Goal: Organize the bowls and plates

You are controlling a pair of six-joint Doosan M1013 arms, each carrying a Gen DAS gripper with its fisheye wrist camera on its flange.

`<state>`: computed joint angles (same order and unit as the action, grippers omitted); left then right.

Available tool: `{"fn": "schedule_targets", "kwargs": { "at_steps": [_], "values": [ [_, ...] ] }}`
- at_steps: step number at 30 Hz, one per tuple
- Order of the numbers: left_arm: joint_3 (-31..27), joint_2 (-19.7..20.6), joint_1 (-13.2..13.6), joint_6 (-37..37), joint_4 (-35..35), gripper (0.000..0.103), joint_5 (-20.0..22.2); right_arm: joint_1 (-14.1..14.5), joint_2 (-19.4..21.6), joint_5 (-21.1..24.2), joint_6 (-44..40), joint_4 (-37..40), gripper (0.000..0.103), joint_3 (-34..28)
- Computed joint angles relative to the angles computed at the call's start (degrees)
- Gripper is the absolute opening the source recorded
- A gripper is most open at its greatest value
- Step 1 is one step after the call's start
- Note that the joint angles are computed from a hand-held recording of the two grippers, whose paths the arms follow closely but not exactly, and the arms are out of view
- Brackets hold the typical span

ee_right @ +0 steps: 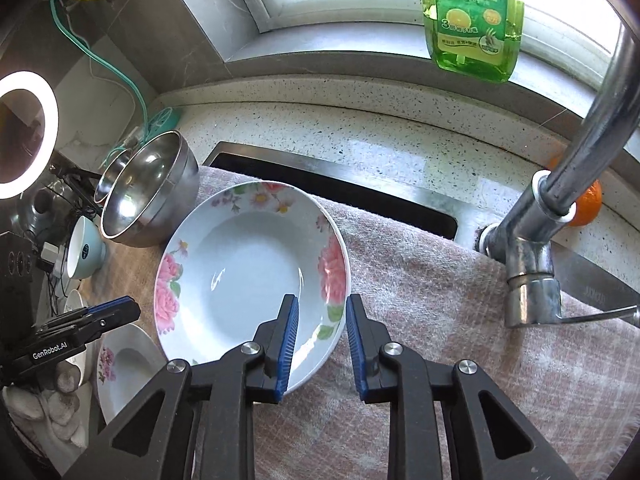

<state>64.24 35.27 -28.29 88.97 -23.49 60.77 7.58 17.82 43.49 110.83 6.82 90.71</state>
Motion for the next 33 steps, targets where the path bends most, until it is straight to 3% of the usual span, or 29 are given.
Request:
{"fn": "schedule_targets", "kwargs": {
  "at_steps": [20,33],
  "values": [
    [-4.0,3.1,-0.7,-0.5,1.7,0.022,2.8,-2.4,3.1,1.7,-5.0,4.5,0.016,-2.5],
    [-5.3,3.9,-1.1,1.3,2.4,0.010,3.4,-3.1,4.0,2.8,-6.7,7.4,0.016,-2.9]
  ]
}}
